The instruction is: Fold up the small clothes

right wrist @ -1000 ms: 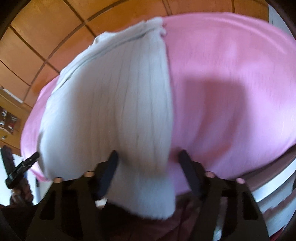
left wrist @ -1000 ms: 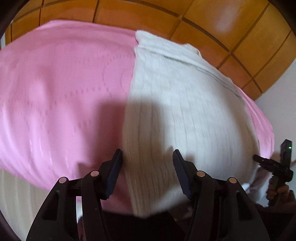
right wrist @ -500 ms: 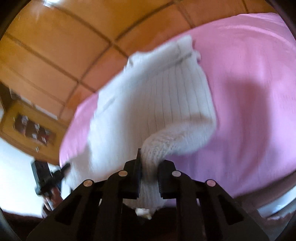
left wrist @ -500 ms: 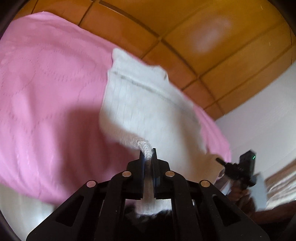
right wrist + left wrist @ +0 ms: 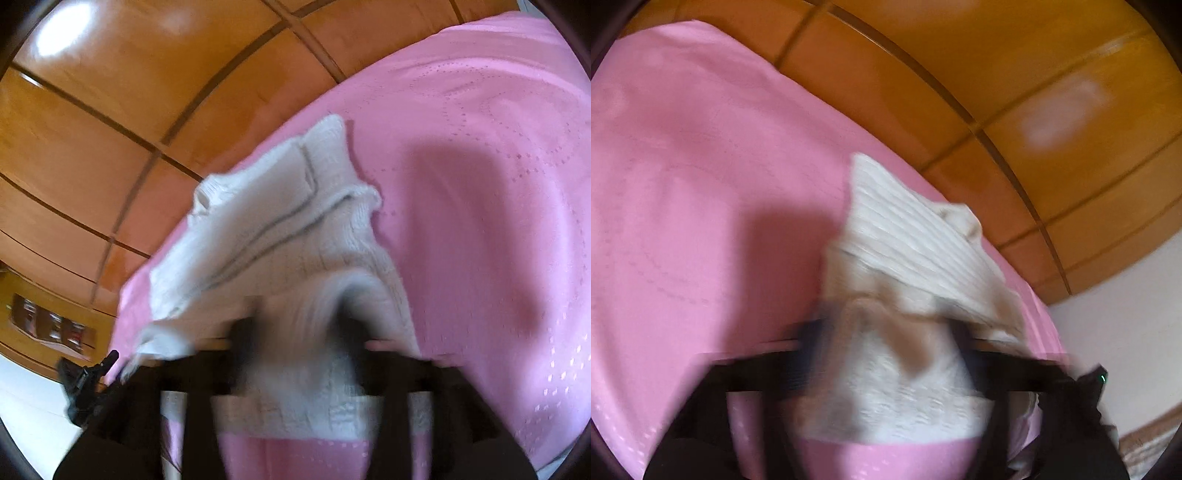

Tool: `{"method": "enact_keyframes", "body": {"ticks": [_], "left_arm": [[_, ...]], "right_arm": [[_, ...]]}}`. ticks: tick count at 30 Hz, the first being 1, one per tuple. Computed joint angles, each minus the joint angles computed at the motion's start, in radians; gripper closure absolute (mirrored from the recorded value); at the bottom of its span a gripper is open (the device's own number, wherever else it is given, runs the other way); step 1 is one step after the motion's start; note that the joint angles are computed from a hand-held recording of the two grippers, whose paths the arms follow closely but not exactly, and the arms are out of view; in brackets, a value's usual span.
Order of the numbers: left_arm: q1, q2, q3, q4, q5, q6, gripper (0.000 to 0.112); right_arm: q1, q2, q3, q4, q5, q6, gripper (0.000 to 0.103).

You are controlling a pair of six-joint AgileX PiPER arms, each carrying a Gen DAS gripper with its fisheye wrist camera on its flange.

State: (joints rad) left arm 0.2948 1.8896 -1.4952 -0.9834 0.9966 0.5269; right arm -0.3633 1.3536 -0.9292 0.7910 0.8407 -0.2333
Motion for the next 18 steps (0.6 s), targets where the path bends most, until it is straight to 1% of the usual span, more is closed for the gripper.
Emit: {"method": "enact_keyframes", "body": {"ticks": [1,2,4,5,7,9,10,11,12,13,14,15,16,17,18], "left_arm": [[0.016,-0.008,0.028,-0.03,-0.004,0.036,0.03],[0.04,-0.01,0.044,-0.022,0.017,0.069,0.03],[0.072,-0.03,0.097,0.005,0.021,0.121,0.03],[0.092,-0.045,0.141,0.004,0.037,0.169,0.03],[0.113,-0.063,0.191,0.006,0.06,0.23,0.03],[0.137,-0.1,0.266,-0.028,0.075,0.318,0.03],[0.142,-0.12,0.303,-0.054,0.084,0.365,0.03],[0.139,-0.129,0.322,-0.068,0.08,0.387,0.03],[0.12,-0.137,0.337,-0.083,0.064,0.404,0.03],[0.103,-0.145,0.349,-0.085,0.048,0.415,0.03],[0.067,-0.147,0.352,-0.076,0.019,0.415,0.03],[0.04,-0.15,0.356,-0.067,-0.008,0.416,0.03],[0.022,-0.147,0.355,-0.056,-0.029,0.413,0.044],[-0.01,-0.139,0.342,-0.024,-0.053,0.384,0.056],[-0.037,-0.138,0.332,0.024,-0.084,0.343,0.081]], "right_arm": [[-0.001,-0.025,0.011,-0.004,-0.024,0.003,0.014],[-0.023,-0.074,0.03,-0.031,-0.021,-0.004,0.014],[-0.056,-0.108,0.039,-0.057,0.016,-0.029,0.013],[-0.075,-0.143,0.06,-0.085,0.032,-0.029,0.013],[-0.074,-0.193,0.098,-0.142,0.043,-0.026,0.013],[-0.038,-0.22,0.134,-0.2,0.028,-0.006,0.013],[-0.006,-0.222,0.154,-0.214,0.008,0.004,0.013],[0.025,-0.221,0.169,-0.228,-0.016,0.019,0.016],[0.073,-0.217,0.181,-0.26,-0.053,0.051,0.022],[0.122,-0.203,0.187,-0.295,-0.091,0.087,0.024],[0.189,-0.184,0.188,-0.365,-0.136,0.163,0.025],[0.249,-0.169,0.184,-0.46,-0.175,0.259,0.03],[0.297,-0.156,0.179,-0.546,-0.202,0.337,0.035],[0.335,-0.141,0.167,-0.623,-0.213,0.404,0.051],[0.352,-0.129,0.15,-0.66,-0.206,0.44,0.071]]}}
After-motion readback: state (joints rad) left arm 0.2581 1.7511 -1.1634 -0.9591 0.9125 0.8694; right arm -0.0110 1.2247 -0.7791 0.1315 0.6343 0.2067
